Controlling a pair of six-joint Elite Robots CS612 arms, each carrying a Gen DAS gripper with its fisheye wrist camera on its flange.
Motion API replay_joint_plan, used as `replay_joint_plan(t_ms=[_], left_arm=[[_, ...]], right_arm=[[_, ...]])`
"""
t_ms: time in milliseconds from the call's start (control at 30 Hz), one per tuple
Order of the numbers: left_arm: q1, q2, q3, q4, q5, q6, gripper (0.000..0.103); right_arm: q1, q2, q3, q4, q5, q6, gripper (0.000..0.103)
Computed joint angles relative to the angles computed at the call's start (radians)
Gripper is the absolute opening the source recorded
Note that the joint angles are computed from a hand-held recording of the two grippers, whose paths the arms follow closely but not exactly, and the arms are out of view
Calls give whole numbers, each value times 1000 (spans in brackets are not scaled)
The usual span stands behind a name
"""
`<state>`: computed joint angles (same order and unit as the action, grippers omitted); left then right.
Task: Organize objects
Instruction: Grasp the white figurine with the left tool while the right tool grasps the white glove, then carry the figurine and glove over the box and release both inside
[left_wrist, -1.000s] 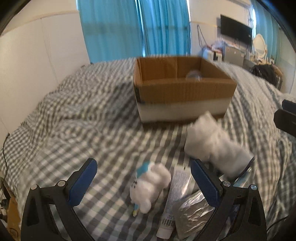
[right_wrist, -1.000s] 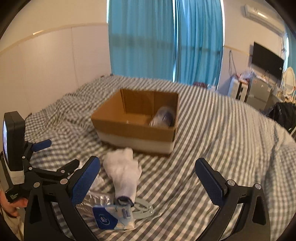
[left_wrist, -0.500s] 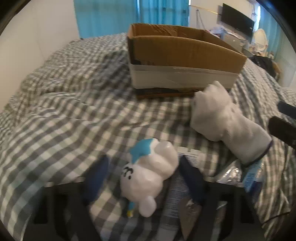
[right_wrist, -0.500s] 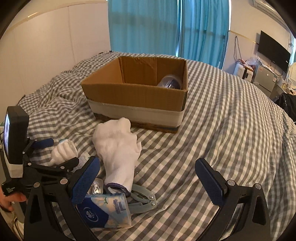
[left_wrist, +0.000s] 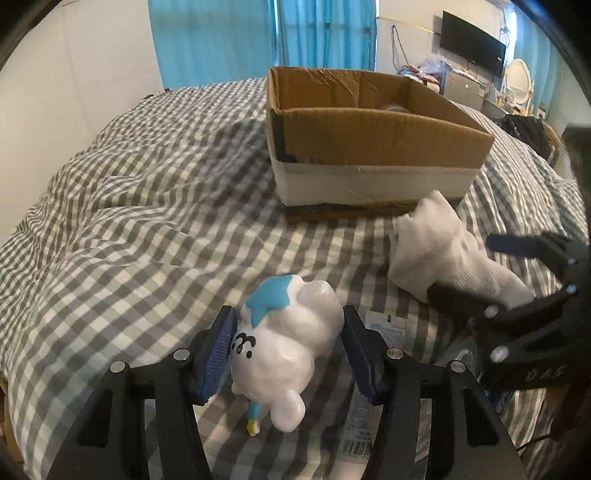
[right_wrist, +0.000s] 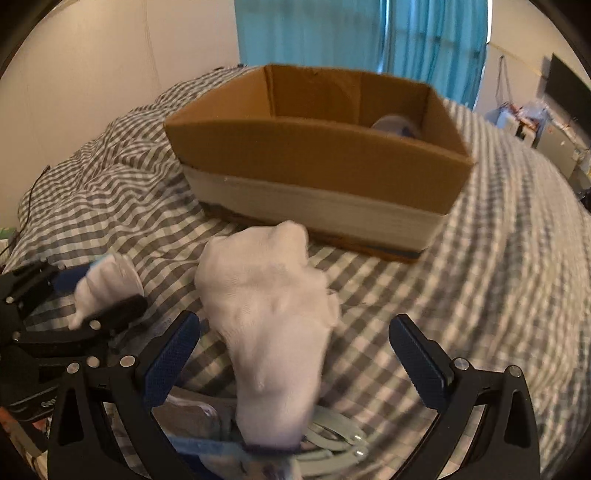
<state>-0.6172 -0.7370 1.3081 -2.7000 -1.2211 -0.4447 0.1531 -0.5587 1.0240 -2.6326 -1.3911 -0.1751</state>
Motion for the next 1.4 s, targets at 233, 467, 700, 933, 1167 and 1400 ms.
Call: replay_joint_plan(t_ms=[233,467,700,933,1167,1400], left_arm=[[-4,-5,3,-16,-12,2,59],[-15,-23,23,-67,0,-1,59],[-21,-47,38,-116,-17,-22,59],[-36,-70,40,-189,2,39,59],[-42,-85,15,-213,8,102,59],[-34,-77,-39,-215,-11,110,59]], right_arm=[[12,-3,12,40,-32,-75,61],[-2,-52,92,-85,-12,-25,47],[-11,-111,165,-184,-9,-8,46],[-11,-161,214,-269,-20,-4,46],[-20,-214,270,-387,25,11,46],[-33,-235,260,-441,57,2,46]])
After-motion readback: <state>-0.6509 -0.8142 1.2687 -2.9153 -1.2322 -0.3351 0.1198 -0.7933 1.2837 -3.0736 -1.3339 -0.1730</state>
